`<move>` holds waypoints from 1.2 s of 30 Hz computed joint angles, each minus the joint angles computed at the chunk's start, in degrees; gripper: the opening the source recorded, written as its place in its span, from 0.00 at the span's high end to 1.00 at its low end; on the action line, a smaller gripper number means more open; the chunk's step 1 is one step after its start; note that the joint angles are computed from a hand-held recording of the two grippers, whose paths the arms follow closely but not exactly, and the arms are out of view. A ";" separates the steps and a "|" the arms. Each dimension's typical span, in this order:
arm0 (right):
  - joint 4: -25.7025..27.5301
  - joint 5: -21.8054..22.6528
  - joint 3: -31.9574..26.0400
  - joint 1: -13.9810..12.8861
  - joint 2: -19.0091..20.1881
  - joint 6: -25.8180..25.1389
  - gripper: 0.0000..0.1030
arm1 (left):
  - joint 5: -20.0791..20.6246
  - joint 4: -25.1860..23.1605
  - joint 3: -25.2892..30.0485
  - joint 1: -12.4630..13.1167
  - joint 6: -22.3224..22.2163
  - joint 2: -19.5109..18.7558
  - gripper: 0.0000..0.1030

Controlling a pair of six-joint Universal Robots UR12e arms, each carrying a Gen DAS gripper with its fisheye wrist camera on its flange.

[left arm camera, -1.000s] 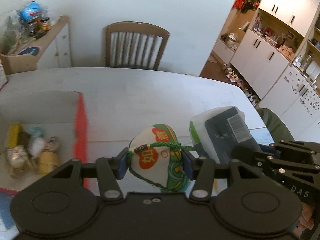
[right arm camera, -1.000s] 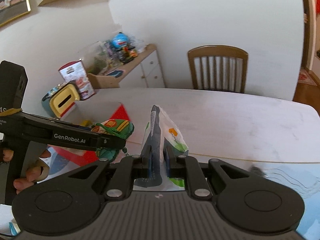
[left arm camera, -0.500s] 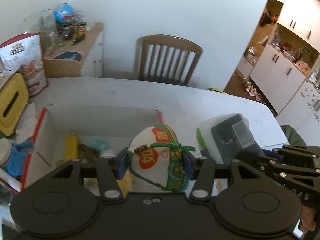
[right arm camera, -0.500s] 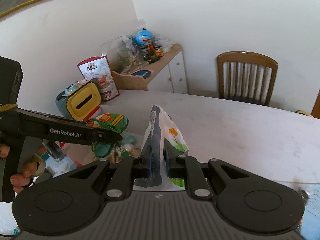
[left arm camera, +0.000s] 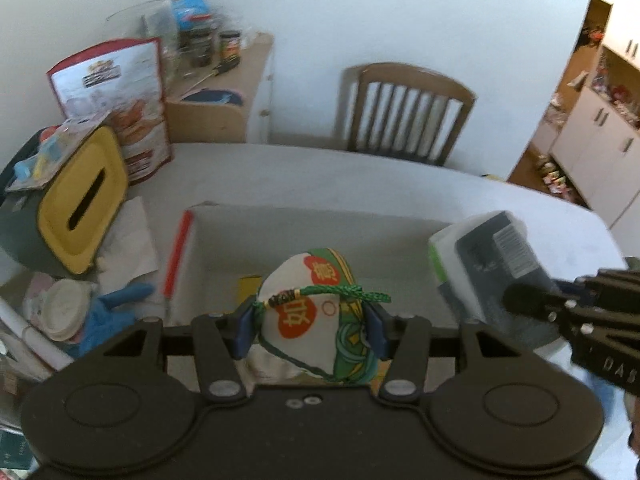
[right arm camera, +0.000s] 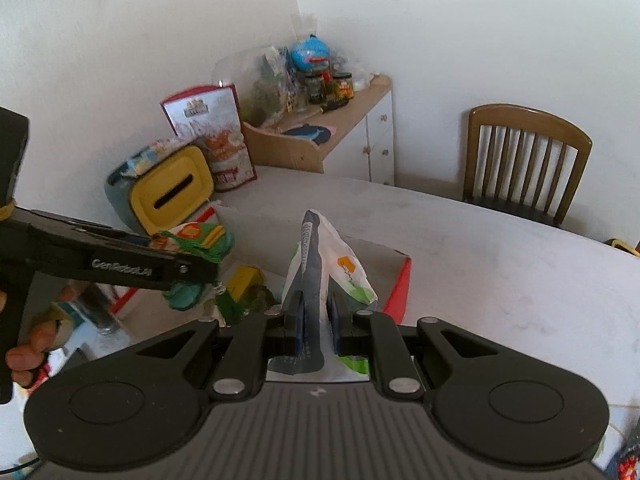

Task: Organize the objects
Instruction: 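Carry the cloth pouch with the left tool while the right tool carries the clear bag to the box, then open the left tool releasing the pouch while the right tool releases the clear bag into the box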

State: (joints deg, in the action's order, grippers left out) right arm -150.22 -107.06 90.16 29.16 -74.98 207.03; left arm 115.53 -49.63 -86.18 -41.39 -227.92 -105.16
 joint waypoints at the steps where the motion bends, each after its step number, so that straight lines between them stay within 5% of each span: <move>1: 0.60 -0.09 -0.62 -0.10 0.67 0.01 0.88 | -0.47 0.07 -0.78 0.33 -0.22 0.42 0.48; 15: 8.41 -0.32 -8.01 -1.08 8.15 -2.22 0.88 | -3.31 -2.94 -3.38 3.20 1.52 0.32 0.48; 25: 10.99 0.02 -8.90 -1.38 9.60 -1.82 0.87 | -5.89 -3.62 -3.25 4.26 4.05 -0.87 0.48; 36: 11.17 -1.10 -8.39 -1.17 9.42 -1.82 0.87 | -3.92 -5.37 -1.22 3.27 8.63 -2.52 0.47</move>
